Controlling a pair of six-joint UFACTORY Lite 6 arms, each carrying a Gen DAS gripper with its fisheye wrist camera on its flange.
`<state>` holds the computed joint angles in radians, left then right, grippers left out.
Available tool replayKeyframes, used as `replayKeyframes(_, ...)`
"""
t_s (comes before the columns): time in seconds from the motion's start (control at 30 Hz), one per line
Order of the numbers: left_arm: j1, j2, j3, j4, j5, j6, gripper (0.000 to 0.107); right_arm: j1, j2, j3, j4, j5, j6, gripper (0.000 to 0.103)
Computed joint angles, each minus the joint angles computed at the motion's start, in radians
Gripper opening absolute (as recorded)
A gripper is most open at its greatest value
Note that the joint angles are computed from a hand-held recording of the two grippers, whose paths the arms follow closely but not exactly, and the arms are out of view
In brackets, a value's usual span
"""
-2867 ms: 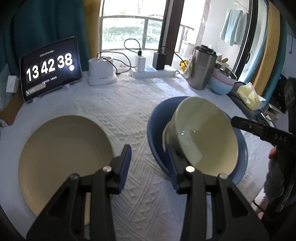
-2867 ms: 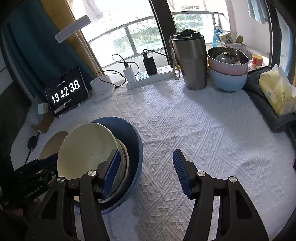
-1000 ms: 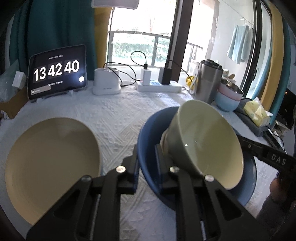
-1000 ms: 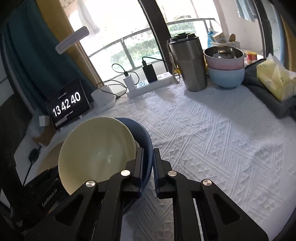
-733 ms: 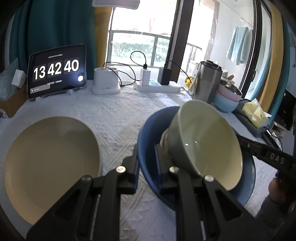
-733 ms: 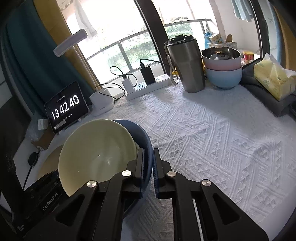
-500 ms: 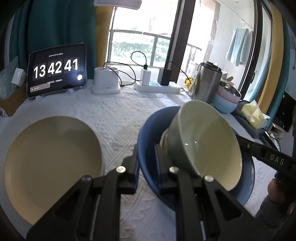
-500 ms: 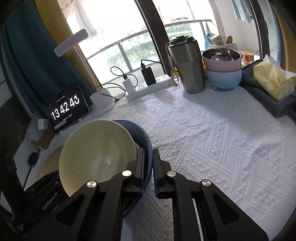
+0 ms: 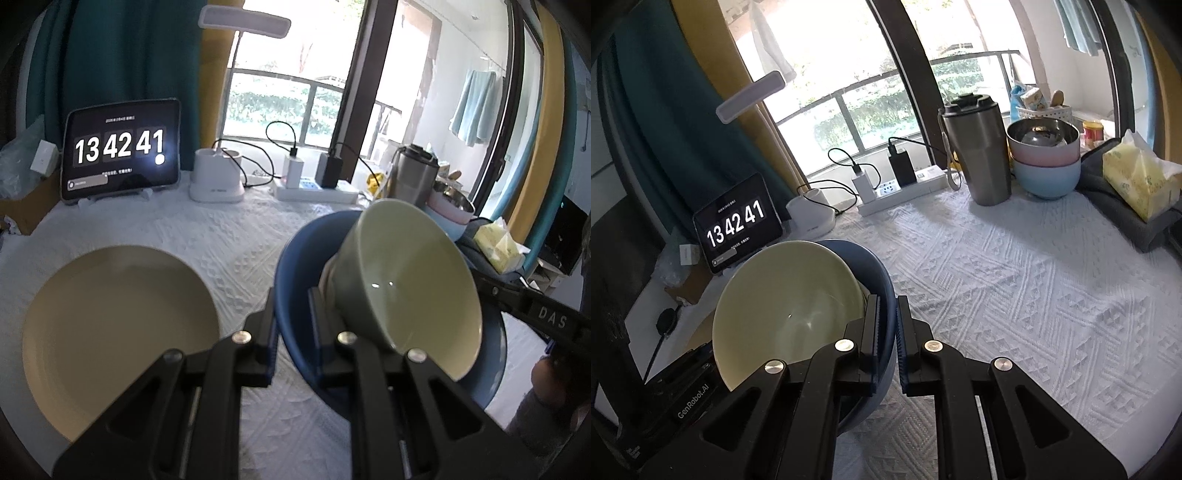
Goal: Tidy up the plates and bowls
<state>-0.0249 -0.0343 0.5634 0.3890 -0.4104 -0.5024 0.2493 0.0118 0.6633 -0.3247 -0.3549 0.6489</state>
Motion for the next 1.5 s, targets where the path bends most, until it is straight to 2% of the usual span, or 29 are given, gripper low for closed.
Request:
replayKeyframes(0.3,0.056,-0.083,-0.022,0.110,0.020,-0.096,0.013,0.047,-0.027,0.023,0.053,0.030,-0.041,0.011)
replayKeyframes(0.67,0.180,-0.120,-0.025,0.325,0.001,-0.268,0.013,0.142,-0.003,0.096,0.224,0.072,-0.188,0.011)
replayKeyframes(1.03,0.349,-0.126,-0.014,0.557,-0.072,-0.440,0.013,0.254,0.062,0.218,0.524,0.121,-0.467,0.011)
replayKeyframes(1.5,0.555,-0.062,0.024,0.726,-0.170,-0.532,0.013,0.375,0.209,0.408,0.911,0.157,-0.841,0.011)
